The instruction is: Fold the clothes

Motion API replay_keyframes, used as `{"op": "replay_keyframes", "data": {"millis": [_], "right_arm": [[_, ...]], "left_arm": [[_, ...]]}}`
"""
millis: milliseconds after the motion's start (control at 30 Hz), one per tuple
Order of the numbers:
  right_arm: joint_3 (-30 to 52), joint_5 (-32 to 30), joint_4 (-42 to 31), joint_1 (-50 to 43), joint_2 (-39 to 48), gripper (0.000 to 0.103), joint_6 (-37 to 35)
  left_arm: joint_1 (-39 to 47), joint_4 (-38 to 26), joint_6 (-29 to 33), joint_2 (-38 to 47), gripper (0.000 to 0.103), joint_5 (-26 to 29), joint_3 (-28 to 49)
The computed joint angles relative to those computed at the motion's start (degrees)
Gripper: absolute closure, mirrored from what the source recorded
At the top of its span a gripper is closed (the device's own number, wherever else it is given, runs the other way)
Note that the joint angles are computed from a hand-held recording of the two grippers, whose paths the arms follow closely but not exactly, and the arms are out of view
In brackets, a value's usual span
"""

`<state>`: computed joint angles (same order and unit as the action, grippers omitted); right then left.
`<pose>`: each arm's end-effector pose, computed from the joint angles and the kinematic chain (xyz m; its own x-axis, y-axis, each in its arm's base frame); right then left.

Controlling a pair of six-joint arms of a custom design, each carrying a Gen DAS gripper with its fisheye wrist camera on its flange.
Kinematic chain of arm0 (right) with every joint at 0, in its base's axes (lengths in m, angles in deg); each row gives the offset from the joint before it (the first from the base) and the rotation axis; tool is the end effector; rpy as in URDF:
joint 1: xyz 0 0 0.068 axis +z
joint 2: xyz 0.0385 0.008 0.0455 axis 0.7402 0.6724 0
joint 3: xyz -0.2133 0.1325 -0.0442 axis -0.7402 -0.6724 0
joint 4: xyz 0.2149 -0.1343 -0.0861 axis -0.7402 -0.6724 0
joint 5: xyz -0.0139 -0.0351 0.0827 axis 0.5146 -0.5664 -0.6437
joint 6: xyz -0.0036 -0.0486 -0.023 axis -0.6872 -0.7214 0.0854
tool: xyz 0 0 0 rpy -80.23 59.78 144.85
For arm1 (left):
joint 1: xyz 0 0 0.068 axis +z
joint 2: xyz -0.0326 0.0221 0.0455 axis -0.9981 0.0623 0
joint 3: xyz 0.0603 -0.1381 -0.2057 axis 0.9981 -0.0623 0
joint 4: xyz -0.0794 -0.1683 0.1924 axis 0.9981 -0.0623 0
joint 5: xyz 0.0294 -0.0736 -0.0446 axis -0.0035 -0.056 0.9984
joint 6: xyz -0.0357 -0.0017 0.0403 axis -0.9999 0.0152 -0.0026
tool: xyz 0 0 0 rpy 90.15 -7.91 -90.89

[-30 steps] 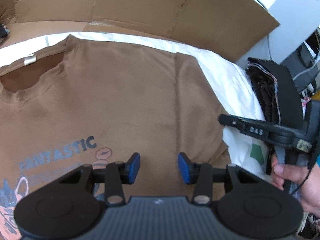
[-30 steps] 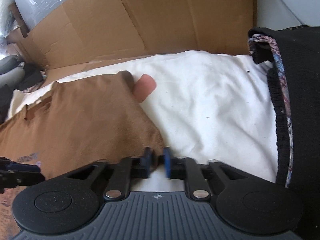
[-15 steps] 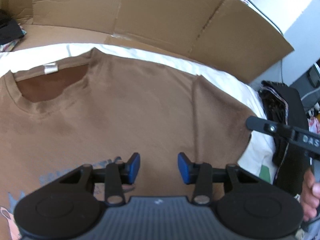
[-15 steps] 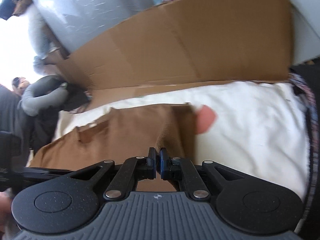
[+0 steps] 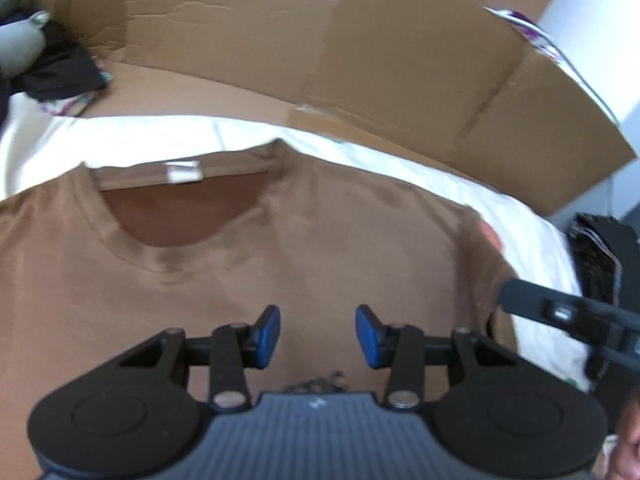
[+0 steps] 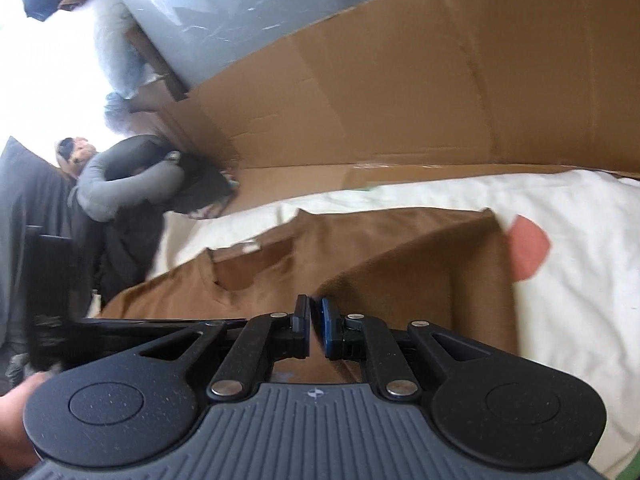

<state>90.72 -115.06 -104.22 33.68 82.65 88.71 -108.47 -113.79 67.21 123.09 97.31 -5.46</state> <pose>0.2674 -0.0479 0.2211 -0.7141 0.3180 -0.6236 -0.0304 0.8759 0.4816 0.2156 -0.0940 0.2599 -0.8706 0.1377 -0.4723 0.2821 0.9263 -0.2499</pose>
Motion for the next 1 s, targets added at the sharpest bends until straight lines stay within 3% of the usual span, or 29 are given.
{"op": "replay_keyframes", "data": {"millis": [167, 633, 867, 1000], "right_arm": [[-0.53, -0.66, -1.66, -1.79, -1.99, 0.081, -1.89], [-5.11, -2.26, -11.22, -13.53, -4.34, 0.081, -17.02], [-7.37, -0.74, -11.92, -16.18, -4.08, 0.081, -21.93], [-8.96, 0.23, -13.80, -18.60, -4.67, 0.080, -26.69]], "left_arm": [[1.97, -0.45, 0.62, 0.09, 0.059, -0.66, 0.25], [-1.70, 1.43, -1.88, 1.83, 0.057, -0.81, 1.75], [-4.77, 6.24, -1.59, 5.35, 0.047, 0.97, 1.30], [-5.22, 8.37, -1.55, 7.75, 0.047, 0.63, 0.84]]}}
